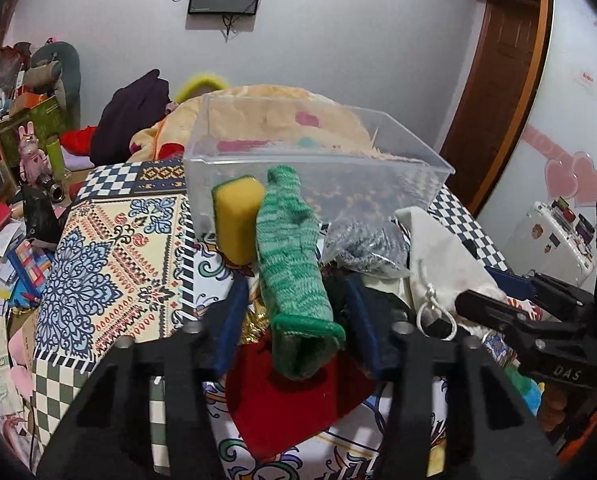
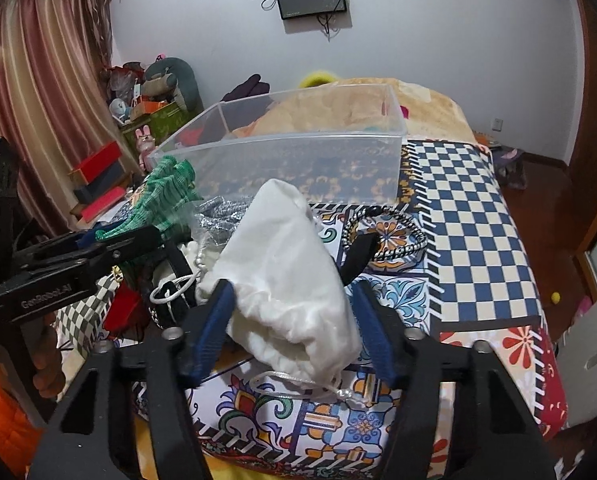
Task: Organize soft objects
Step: 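Grasp the green knitted sock with the left tool while the right tool grasps the white cloth bag, then carry the sock and cloth bag into the clear box and open both tools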
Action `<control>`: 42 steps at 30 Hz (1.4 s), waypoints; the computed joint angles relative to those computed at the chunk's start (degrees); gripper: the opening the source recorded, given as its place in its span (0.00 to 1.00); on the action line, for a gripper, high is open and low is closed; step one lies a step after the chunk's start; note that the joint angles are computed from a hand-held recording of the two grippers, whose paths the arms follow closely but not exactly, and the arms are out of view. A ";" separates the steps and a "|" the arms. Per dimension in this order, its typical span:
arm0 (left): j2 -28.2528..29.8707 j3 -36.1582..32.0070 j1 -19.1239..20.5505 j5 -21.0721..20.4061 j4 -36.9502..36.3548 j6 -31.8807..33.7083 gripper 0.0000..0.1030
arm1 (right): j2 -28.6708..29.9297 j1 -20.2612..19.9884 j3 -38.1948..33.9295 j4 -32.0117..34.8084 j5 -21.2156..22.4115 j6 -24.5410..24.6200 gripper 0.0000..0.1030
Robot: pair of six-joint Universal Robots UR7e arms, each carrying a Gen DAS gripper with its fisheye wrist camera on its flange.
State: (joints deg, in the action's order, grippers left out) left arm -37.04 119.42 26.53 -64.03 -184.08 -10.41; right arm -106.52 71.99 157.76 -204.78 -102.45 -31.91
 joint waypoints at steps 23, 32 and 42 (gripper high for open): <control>-4.44 1.57 -3.29 1.50 -10.09 5.48 0.14 | -1.11 8.61 -1.87 -6.55 -2.01 -3.13 0.17; -4.01 -2.69 -2.83 2.54 -11.84 8.61 0.14 | 2.97 12.52 -6.73 -11.33 -3.10 -4.21 0.17; -0.35 -10.59 0.14 1.52 -7.56 10.04 0.14 | 9.31 13.01 -12.54 -14.02 -5.10 -3.64 0.17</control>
State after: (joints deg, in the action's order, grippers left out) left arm -37.40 108.82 26.67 -62.52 -191.63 -0.37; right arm -97.21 85.00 145.22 -218.80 -107.55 -35.55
